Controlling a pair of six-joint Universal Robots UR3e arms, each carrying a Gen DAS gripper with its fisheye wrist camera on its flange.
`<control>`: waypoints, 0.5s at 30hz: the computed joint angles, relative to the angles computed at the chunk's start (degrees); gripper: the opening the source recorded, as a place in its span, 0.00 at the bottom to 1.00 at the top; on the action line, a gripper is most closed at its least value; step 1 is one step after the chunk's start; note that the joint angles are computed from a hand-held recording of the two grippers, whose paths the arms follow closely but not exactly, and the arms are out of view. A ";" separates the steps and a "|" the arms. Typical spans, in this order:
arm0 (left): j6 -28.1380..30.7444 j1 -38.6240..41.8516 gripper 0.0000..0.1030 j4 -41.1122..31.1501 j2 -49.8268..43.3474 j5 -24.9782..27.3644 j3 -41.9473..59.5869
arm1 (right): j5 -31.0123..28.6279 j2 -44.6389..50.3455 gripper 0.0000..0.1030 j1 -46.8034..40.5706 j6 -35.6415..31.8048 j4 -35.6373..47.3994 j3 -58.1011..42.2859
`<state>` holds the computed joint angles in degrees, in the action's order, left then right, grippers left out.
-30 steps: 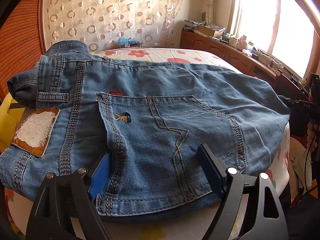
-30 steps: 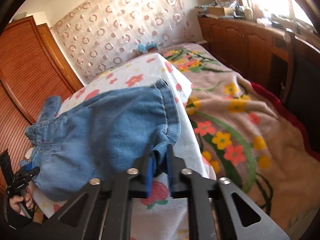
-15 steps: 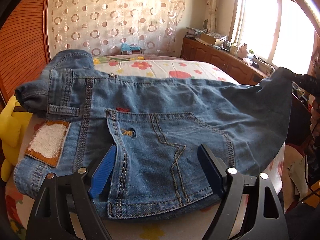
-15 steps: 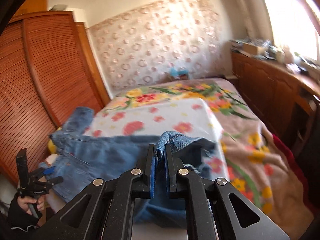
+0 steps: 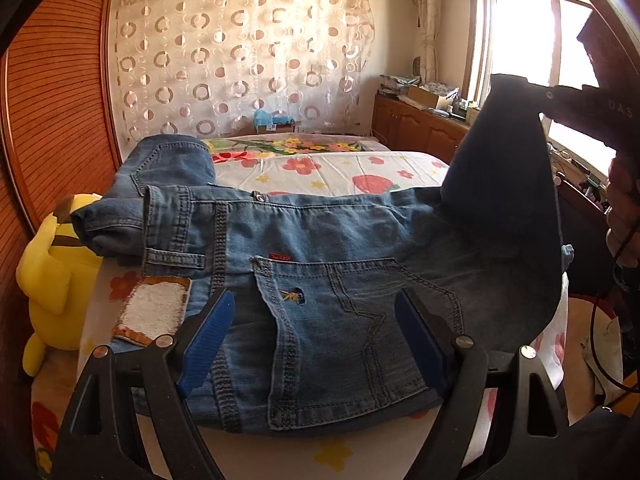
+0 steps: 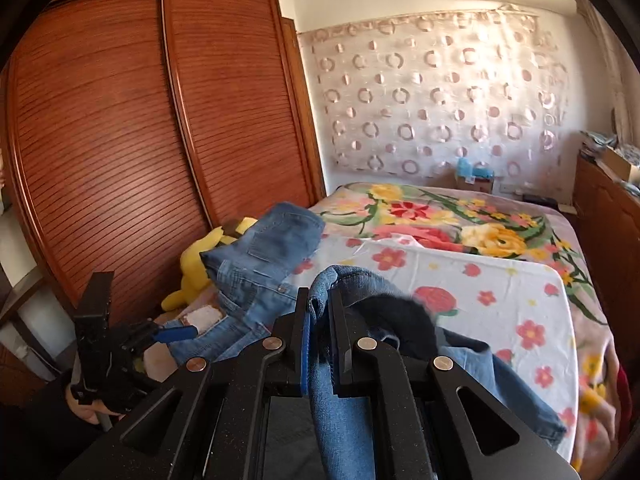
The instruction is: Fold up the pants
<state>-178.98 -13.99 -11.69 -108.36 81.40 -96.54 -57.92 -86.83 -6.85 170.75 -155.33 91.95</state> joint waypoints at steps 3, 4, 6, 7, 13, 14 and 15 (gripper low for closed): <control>-0.17 0.97 0.81 0.56 0.85 -0.91 -1.27 | -0.93 3.53 0.07 2.48 0.10 1.89 -3.05; -0.17 1.07 0.80 0.58 0.94 -0.87 -1.39 | -2.40 6.22 0.08 3.36 0.29 3.11 -6.26; 0.00 1.58 0.80 1.04 1.32 -1.10 -2.18 | -3.78 9.48 0.21 2.79 -0.24 6.06 -11.14; -0.03 1.73 0.80 1.01 1.31 -1.22 -2.14 | -3.71 9.89 0.28 2.69 0.07 6.17 -11.62; -0.31 1.32 0.80 0.59 -0.41 -1.41 0.00 | -7.20 9.13 0.46 3.79 1.31 6.20 -12.36; -0.26 1.04 0.80 0.33 -0.90 -1.40 0.76 | -7.70 7.59 0.46 3.15 0.92 5.66 -10.21; -0.12 0.77 0.80 0.07 -1.44 -1.44 1.58 | -8.05 6.07 0.46 2.68 0.60 4.52 -7.49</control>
<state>-179.10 -13.22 -11.62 -109.81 79.96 -94.96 -65.97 -80.76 -4.17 171.35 -150.81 84.46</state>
